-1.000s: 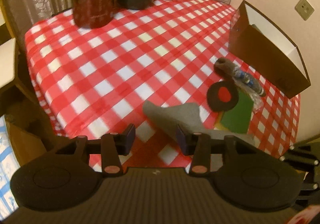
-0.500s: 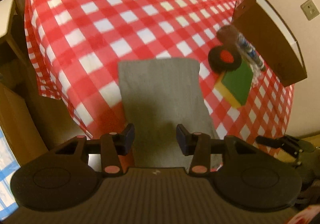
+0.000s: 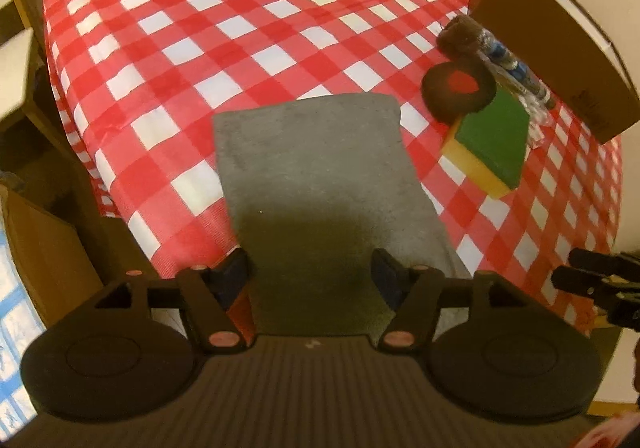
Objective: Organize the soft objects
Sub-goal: 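Grasp the grey cloth with the left gripper while the right gripper approaches the packet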
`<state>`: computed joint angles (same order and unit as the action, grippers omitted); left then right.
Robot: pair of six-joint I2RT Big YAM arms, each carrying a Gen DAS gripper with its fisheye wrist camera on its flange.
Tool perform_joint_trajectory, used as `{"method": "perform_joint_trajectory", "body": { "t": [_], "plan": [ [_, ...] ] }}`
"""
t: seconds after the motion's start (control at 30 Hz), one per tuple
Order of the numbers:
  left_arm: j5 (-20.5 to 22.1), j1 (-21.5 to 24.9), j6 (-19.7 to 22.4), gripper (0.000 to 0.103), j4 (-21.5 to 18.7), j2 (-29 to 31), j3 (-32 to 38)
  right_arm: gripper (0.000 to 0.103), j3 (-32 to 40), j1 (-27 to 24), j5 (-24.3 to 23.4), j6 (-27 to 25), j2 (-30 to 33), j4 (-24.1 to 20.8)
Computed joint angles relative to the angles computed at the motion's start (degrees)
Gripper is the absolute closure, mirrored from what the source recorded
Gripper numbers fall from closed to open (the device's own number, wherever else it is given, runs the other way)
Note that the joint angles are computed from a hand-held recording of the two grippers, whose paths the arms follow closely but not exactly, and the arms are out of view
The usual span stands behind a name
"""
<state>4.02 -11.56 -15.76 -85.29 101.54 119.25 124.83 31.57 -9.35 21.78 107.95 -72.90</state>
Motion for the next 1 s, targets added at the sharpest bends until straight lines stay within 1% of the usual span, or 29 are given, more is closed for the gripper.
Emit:
{"method": "perform_joint_trajectory", "body": {
  "t": [0.07, 0.1, 0.13, 0.17, 0.2, 0.23, 0.3, 0.33, 0.37, 0.43, 0.53, 0.67, 0.77, 0.8, 0.83, 0.87, 0.9, 0.93, 0.97, 1.0],
  "plan": [
    [-3.06, -1.3, 0.92, 0.036, -0.04, 0.69, 0.67, 0.042, 0.01, -0.03, 0.07, 0.58, 0.23, 0.25],
    [-5.19, -2.15, 1.37, 0.037, 0.21, 0.88, 0.7, 0.042, 0.09, -0.02, 0.36, 0.85, 0.37, 0.27],
    [-7.3, -2.97, 2.28, 0.042, 0.81, 0.81, 0.36, 0.042, 0.36, -0.07, 0.51, 1.11, 0.61, 0.17],
    [-8.37, -3.43, 3.3, 0.048, 1.85, 0.43, -0.35, 0.042, 0.29, -0.07, 0.71, 1.46, 0.62, 0.24],
    [-8.75, -3.57, 3.75, 0.057, 2.67, 0.11, -0.84, 0.042, 0.43, -0.11, 0.98, 1.91, 0.73, 0.25],
    [-9.26, -3.51, 3.99, 0.063, 3.15, -0.1, -1.09, 0.042, 0.49, -0.15, 1.17, 2.29, 0.77, 0.4],
    [-9.76, -2.77, 4.29, 0.093, 3.02, 0.04, -0.61, 0.042, 0.43, -0.25, 1.29, 2.95, 0.71, 1.15],
    [-8.81, -2.07, 4.25, 0.094, 2.5, 0.31, 0.08, 0.042, 0.37, -0.33, 1.31, 3.14, 0.64, 1.54],
    [-6.69, -1.11, 3.9, 0.097, 2.05, 0.45, 0.67, 0.042, 0.56, -0.36, 1.33, 3.32, 0.7, 1.76],
    [-5.27, -0.34, 3.83, 0.098, 1.78, 0.45, 1.65, 0.042, 1.41, -0.45, 1.2, 3.26, 1.1, 1.7],
    [-4.18, 0.5, 4.17, 0.099, 3.06, -0.04, 3.23, 0.042, 2.37, -0.49, 1.59, 3.11, 1.5, 2.17],
    [-5.31, 1.43, 5.88, 0.099, 6.74, 0.33, 6.62, 0.042, 2.99, -0.58, 4.17, 3.03, 1.8, 3.47],
    [-6.86, 2.03, 6.78, 0.099, 8.67, 2.11, 9.59, 0.042, 4.41, -1.09, 5.1, 3.33, 2.69, 3.35],
    [-6.37, 2.38, 7.56, 0.099, 9.2, 2.95, 10.14, 0.042, 4.74, -1.29, 5.29, 3.82, 2.9, 3.52],
    [-5.1, 2.74, 8.13, 0.099, 7.86, 4.52, 12.04, 0.042, 4.88, -1.47, 5.38, 4.32, 3.0, 3.86],
    [-4.19, 2.99, 7.82, 0.097, 6.28, 6.1, 13.84, 0.042, 5.11, -1.66, 5.38, 4.56, 3.18, 3.99],
    [-2.19, 3.44, 7.28, 0.093, 4.72, 7.66, 15.35, 0.042, 5.64, -1.82, 5.43, 4.68, 3.52, 3.84],
    [-0.88, 3.74, 6.69, 0.09, 4.05, 8.34, 15.49, 0.042, 6.07, -1.9, 5.79, 4.66, 3.81, 3.77],
    [-1.0, 3.95, 6.07, 0.084, 3.81, 8.57, 15.16, 0.042, 6.27, -2.02, 6.29, 4.4, 3.94, 3.78],
    [-1.2, 4.02, 5.67, 0.08, 4.17, 8.51, 14.26, 0.042, 6.88, -2.09, 6.9, 4.11, 4.35, 3.45]
  ]
}}
